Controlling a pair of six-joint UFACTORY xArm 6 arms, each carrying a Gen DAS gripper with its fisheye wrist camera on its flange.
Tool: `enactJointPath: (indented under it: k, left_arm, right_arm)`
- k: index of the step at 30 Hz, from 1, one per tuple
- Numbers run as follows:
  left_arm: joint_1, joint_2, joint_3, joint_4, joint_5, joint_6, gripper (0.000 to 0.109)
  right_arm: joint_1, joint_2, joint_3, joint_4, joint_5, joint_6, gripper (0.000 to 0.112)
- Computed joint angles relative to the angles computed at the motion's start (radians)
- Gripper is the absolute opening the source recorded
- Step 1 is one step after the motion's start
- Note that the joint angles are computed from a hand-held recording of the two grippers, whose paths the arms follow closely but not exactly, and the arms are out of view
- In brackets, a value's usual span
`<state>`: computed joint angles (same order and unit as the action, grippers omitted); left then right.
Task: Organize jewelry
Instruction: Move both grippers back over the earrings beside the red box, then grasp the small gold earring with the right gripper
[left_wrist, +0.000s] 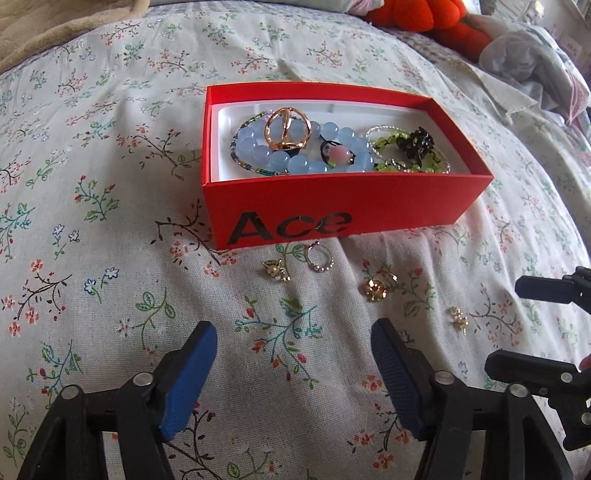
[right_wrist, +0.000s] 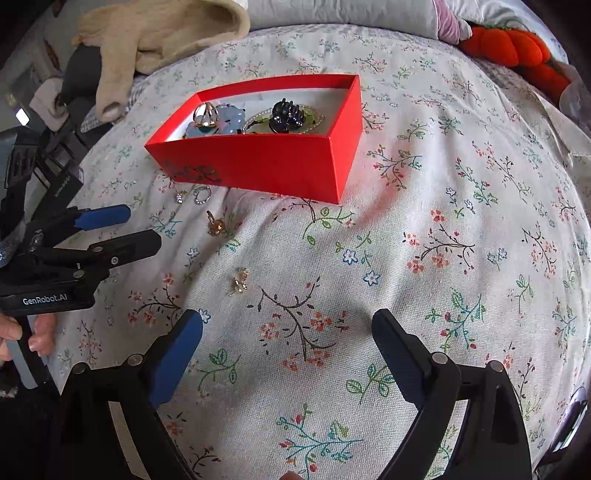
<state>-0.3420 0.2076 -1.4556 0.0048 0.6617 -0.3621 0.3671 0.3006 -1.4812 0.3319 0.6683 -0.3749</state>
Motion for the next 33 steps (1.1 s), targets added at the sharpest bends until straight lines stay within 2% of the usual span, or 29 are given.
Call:
enactJointPath:
  k: [2,5,8,10,15,16,19,21,26,33]
  left_arm:
    - [0.004,0.008,-0.011,-0.042,0.005,0.023,0.051]
    - [0.007,0.023,-0.036,-0.119,0.013,0.071,0.04]
    - [0.001,0.036,-0.064,-0.101,0.027,0.075,0.034]
    - [-0.002,0.039,-0.074,-0.088,0.037,0.077,0.034]
    - [-0.005,0.033,-0.079,0.006,0.07,0.02,0.035]
    - [-0.002,0.029,-0.074,0.023,0.077,0.007,0.038]
    - [0.003,0.017,-0.058,0.092,0.087,-0.042,0.055]
    - [0.008,0.005,-0.042,0.12,0.087,-0.061,0.055]
    - [0.026,-0.012,-0.017,0.092,0.082,-0.064,0.055]
    - [0.03,-0.022,-0.006,0.023,0.058,-0.007,0.055]
  right_arm:
    - [0.002,-0.001,-0.007,0.022,0.004,-0.015,0.095]
    - [0.002,0.013,-0.042,0.039,0.036,-0.011,0.094]
    - [0.006,0.031,-0.077,0.038,0.054,0.007,0.083]
    - [0.01,0.043,-0.101,0.049,0.073,-0.004,0.068]
    - [0.027,0.072,-0.149,0.116,0.106,-0.079,0.047]
    - [0.031,0.081,-0.161,0.125,0.112,-0.088,0.043]
    - [0.039,0.115,-0.203,0.143,0.126,-0.099,0.037]
    - [0.04,0.145,-0.242,0.153,0.143,-0.093,0.035]
    - [0.046,0.221,-0.337,0.174,0.178,-0.077,0.031]
    - [0.072,0.304,-0.429,0.063,0.199,0.002,0.016]
